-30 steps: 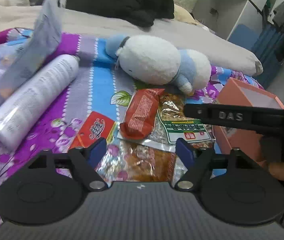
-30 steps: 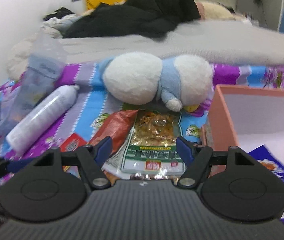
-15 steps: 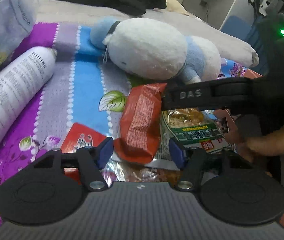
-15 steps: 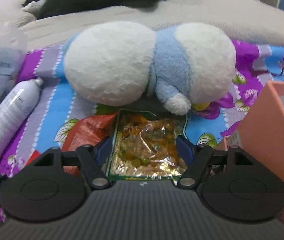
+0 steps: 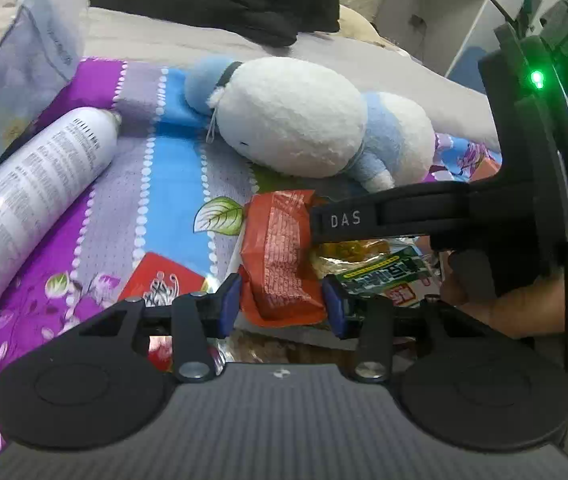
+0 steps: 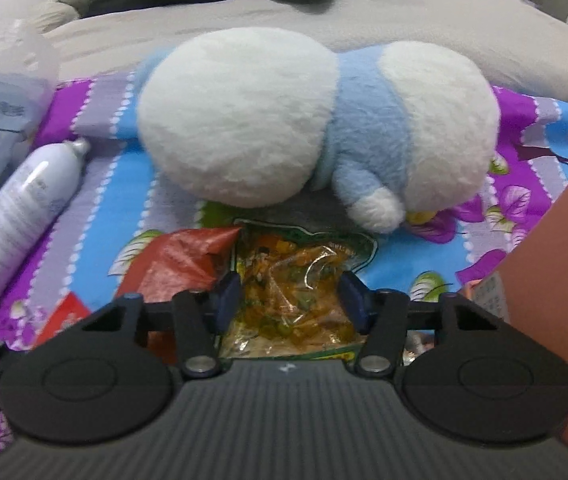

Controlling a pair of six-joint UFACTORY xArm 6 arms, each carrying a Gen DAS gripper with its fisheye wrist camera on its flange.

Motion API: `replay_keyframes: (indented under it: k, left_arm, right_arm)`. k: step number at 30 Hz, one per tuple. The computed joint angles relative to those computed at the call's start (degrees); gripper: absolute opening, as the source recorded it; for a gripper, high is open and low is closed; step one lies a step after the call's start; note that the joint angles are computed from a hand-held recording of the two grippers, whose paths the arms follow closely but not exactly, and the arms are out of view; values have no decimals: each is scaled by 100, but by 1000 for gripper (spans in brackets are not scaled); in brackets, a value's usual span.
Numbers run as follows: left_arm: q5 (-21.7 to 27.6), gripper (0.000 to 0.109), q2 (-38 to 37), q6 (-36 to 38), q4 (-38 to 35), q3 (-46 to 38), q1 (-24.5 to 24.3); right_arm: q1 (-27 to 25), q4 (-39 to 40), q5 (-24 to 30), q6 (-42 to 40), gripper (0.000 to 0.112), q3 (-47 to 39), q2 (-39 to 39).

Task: Organize snacks
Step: 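Close right tool on green-edged pickle bag while left tool closes on orange bag, then lift pickle bag with right tool while left tool lifts orange bag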

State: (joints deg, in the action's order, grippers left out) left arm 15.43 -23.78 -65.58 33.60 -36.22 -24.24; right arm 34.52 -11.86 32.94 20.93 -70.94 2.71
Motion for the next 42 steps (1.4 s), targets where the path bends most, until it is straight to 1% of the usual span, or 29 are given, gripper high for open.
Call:
replay_keyframes:
  k: [4, 7, 9, 11, 16, 20, 22, 27, 33, 37, 42]
  left_arm:
    - [400, 49, -363, -215, -29, 78, -185]
    - [797, 49, -652, -386, -58, 133, -379]
    - [1142, 49, -939, -656, 91, 195, -578]
    - [1414, 49, -1164, -841, 132, 245, -753]
    - [2278, 49, -1702, -1458, 241, 307, -1373]
    - [3036, 49, -2059, -1916, 277, 291, -2012]
    - [3422, 49, -2204, -2141, 315, 266, -2409]
    - [4575, 49, -2425, -2933, 513, 108, -3597]
    - [5662, 49, -2419, -3702, 628, -145, -4873]
    - [6131, 49, -2359, -4196, 615, -262, -5576]
    - [6366, 50, -2280, -4570, 430, -292, -6049]
  right_arm:
    - [18, 191, 142, -271, 53, 71, -228]
    - [-5, 381, 304, -392, 53, 206, -475]
    - [-26, 536, 418, -505, 52, 322, -668]
    - [33, 482, 461, -483, 52, 524, -931]
    - [190, 437, 719, -467, 52, 894, -1580]
    - [341, 443, 882, -413, 52, 1236, -2157]
    - [423, 482, 1004, -406, 52, 1461, -2521]
    - [688, 410, 1377, -293, 52, 2082, -3458]
    - [1174, 200, 1979, 1, 52, 2880, -4664]
    - [1566, -28, 2267, 482, 52, 3429, -5431]
    - [1762, -144, 2372, 880, 53, 4039, -6148]
